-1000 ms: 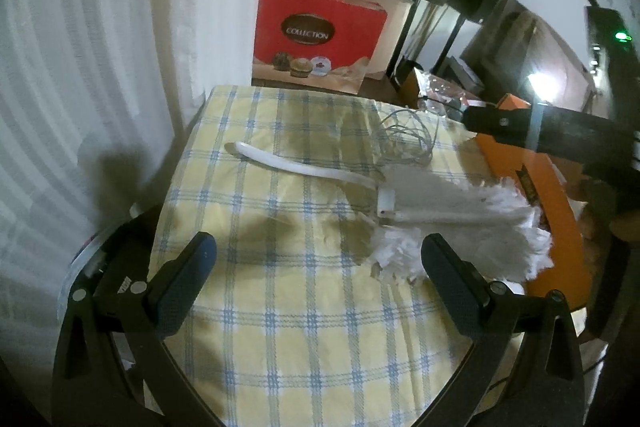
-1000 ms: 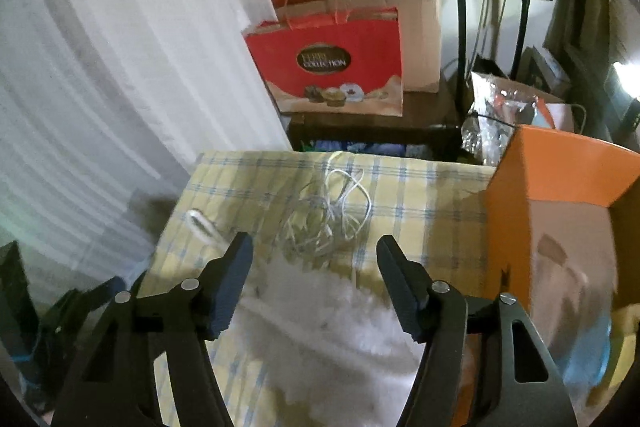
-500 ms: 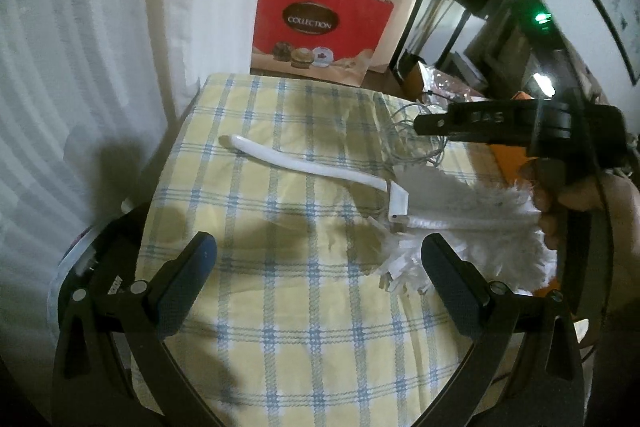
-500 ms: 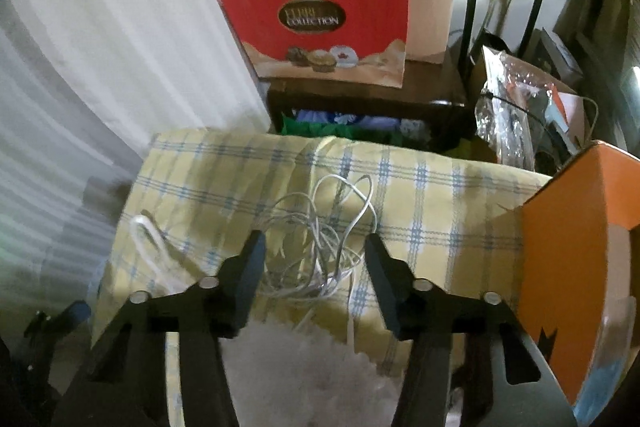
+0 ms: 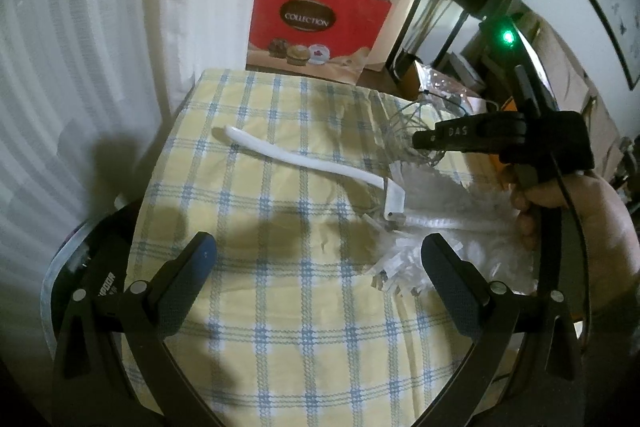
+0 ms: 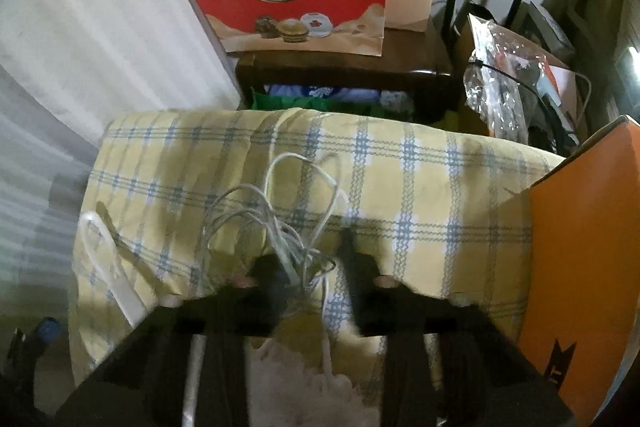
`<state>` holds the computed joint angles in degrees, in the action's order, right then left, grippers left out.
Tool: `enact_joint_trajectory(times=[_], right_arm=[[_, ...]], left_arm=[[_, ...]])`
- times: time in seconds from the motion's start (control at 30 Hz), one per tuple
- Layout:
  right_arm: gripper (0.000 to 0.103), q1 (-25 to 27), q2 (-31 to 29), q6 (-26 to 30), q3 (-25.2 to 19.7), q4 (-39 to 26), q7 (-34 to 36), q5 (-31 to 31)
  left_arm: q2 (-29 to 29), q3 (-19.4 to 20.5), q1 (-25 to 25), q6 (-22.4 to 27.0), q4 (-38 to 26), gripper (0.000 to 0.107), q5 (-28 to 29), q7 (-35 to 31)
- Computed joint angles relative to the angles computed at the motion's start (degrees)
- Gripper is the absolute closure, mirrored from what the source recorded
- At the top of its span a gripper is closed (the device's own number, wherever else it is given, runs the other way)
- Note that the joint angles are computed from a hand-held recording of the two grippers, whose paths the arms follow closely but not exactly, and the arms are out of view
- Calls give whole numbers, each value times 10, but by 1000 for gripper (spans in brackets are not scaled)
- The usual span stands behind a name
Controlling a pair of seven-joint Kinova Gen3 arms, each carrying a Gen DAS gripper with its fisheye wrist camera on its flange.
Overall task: Organize objects
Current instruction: 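Grasp the white coiled cable beside the duster with the right gripper, then lift the white cable off the table with the right gripper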
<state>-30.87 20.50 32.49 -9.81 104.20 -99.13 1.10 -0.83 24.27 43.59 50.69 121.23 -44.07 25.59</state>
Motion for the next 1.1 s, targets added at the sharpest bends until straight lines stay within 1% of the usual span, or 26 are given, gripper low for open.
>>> enact_joint_trajectory(times=[0.07,0.13,0.3,0.47,0.57,0.67,0.77,0.83,1.03,1.1], right_arm=[[95,7,-1,-8,-4,5,7,-6],[98,24,-5,-20,-15,14,25,-25],[99,63,-32,-52,-43,43,84,-82],[99,96,-87,-67,-65,74,153,-149],[99,102,-128,-68,-64,90,193,-185],[99,109,-170,-59,-55,102,247,-237],[99,101,-208,-49,-33,112,285,-274],[99,95,-234,-36,-14,117,312,-302],[99,76,-309,4,45,133,365,-345],[99,73,-335,20,61,138,375,-347]], left_arm=[[0,1,1,0,-1,5,1,-1],[1,2,2,0,-3,5,1,-2],[5,2,7,-4,-10,5,2,-10],[14,2,18,-3,-25,5,2,-16],[23,3,31,0,-37,5,-1,-17],[34,0,45,7,-55,5,-2,-26],[48,-4,62,10,-72,5,-4,-33],[54,-9,71,3,-80,5,-3,-38],[83,-27,93,-18,-107,5,2,-60],[95,-34,103,-22,-119,5,3,-70]])
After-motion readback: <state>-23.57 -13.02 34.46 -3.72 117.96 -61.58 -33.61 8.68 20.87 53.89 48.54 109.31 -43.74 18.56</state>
